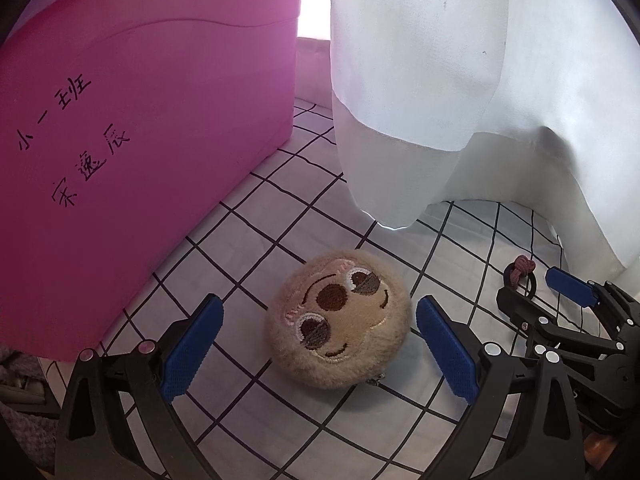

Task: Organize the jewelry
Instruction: 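Grasp the plush sloth purse with the left tool while the right tool grasps the scrunchie hair tie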

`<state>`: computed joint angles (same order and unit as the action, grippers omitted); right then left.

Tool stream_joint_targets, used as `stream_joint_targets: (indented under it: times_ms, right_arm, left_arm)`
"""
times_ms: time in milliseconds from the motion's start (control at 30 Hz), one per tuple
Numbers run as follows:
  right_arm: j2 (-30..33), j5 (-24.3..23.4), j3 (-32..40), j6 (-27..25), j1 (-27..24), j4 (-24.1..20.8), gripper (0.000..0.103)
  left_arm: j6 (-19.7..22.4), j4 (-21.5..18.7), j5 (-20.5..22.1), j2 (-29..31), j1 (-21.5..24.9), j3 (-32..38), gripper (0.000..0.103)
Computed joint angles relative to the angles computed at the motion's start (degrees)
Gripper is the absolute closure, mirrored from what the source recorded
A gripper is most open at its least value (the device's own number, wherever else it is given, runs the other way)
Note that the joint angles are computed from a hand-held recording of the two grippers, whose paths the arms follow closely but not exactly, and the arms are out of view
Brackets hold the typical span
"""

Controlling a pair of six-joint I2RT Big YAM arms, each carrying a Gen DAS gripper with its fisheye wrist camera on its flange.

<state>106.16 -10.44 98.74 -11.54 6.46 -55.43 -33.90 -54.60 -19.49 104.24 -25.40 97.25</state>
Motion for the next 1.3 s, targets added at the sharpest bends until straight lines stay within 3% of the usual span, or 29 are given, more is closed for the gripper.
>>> stream_joint_targets:
  times_ms: [233,567,833,967,1067,1100,1133,1200,1300]
  right_arm:
    - [0.39,2.02,-0.31,-1.39,0.54,2.11,0.034]
    - [-0.21,1.31,-1.48,-1.86,0.48,3.91,0.034]
    - [0.15,1.5,-1.27,-1.69,1.05,4.33,0.035]
    - [-0.86,1.32,-2.68,-1.88,1.18,4.79,0.047]
    - [-1.63,1.53,-3.29,-1.38,1.53,5.23,0.066]
    - [-1.78,1.38,-3.51,-1.12,1.54,5.39,0.07]
    - [-1.89,1.14,-3.67,-0.78,1.49,5.44,0.07]
    - [-2.17,1.09,-4.01,-0.31,1.4,5.56,0.078]
    - [-2.04,-0.42,-3.96,0.43,0.7,5.32,0.08]
  left_arm:
    - [-0.25,-0.14,0.93,1.35,0.76,0.89,0.008]
    - [-0.38,-2.01,2.14,4.1,1.38,2.58,0.008]
    - [0.24,-0.03,1.73,3.66,1.57,1.33,0.006]
    - [-0.24,-0.54,1.5,2.65,0.9,0.21,0.007]
    - [-0.92,-1.3,1.4,2.89,0.84,1.01,0.018]
    - [-0.85,-1.31,1.32,2.84,0.89,1.23,0.027]
    - [-0.87,-1.16,1.24,2.64,0.88,1.08,0.035]
    - [-0.99,-0.94,1.12,2.2,0.85,0.57,0.041]
    - [-1.55,-0.58,0.68,1.17,0.62,-0.81,0.047]
